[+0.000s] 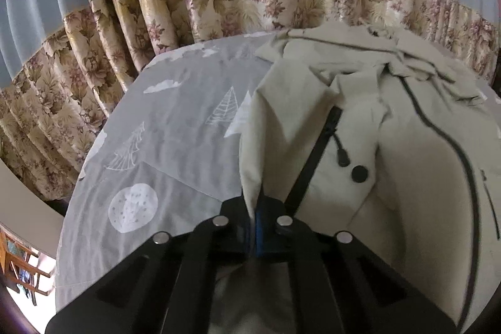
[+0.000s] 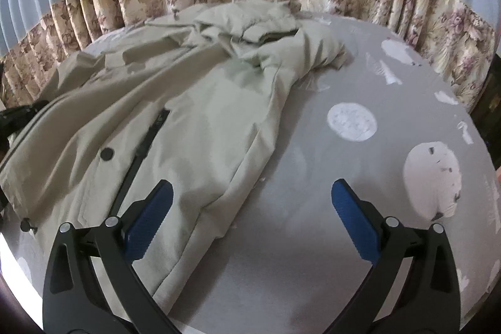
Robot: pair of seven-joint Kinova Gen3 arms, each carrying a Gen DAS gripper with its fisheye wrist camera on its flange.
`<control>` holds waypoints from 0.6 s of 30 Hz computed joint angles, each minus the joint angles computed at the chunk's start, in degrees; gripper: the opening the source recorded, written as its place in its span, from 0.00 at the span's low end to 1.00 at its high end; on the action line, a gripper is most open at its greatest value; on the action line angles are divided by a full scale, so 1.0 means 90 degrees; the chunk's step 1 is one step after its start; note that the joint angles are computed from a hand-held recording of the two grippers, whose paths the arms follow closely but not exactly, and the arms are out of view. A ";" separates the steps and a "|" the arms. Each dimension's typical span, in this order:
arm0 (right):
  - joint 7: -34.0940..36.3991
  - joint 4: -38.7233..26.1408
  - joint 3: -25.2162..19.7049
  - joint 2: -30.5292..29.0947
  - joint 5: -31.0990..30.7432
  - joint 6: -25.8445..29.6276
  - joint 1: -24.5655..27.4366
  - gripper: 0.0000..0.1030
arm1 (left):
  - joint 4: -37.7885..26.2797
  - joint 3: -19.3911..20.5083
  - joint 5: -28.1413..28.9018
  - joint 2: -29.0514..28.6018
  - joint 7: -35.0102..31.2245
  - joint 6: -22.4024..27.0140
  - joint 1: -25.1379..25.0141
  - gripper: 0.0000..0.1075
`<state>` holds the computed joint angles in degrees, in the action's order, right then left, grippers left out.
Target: Fold large clothes
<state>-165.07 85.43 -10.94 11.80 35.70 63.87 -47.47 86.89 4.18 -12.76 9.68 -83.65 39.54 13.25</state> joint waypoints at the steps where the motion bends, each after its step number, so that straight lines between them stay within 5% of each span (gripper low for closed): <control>1: 0.0065 -0.0023 -0.0014 0.0042 -0.0063 -0.0035 0.0023 0.94 | 0.0012 0.0012 0.0006 -0.0037 -0.0027 -0.0004 0.0006 0.02; 6: 0.0440 -0.0232 0.0043 0.0279 -0.0356 -0.0099 0.0031 0.63 | 0.0026 0.0101 0.0188 -0.0157 -0.0276 0.0094 -0.0022 0.02; 7: 0.0499 -0.0251 0.0045 0.0290 -0.0362 -0.0169 0.0029 0.50 | 0.0038 0.0105 0.0220 -0.0177 -0.0294 0.0088 -0.0027 0.02; 8: 0.0538 -0.0274 0.0063 0.0300 -0.0374 -0.0229 0.0020 0.26 | 0.0047 0.0104 0.0257 -0.0193 -0.0298 0.0080 -0.0038 0.02; 10: 0.0562 -0.0369 0.0116 0.0343 -0.0292 -0.0216 -0.0056 0.07 | 0.0058 0.0116 0.0321 -0.0217 -0.0309 0.0096 -0.0044 0.02; 15: 0.0325 -0.0027 0.0077 -0.0045 0.0064 -0.0576 0.0018 0.04 | 0.0052 0.0171 0.0395 -0.0336 -0.0298 0.0161 0.0000 0.01; 18: 0.0025 0.0050 0.0165 -0.0337 0.0641 -0.0200 -0.0090 0.03 | 0.0004 0.0236 0.0658 -0.0463 -0.0383 0.0267 -0.0020 0.01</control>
<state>-164.84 85.88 -9.45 8.77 41.46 62.06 -48.28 86.92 6.31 -6.84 5.51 -87.10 41.94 13.07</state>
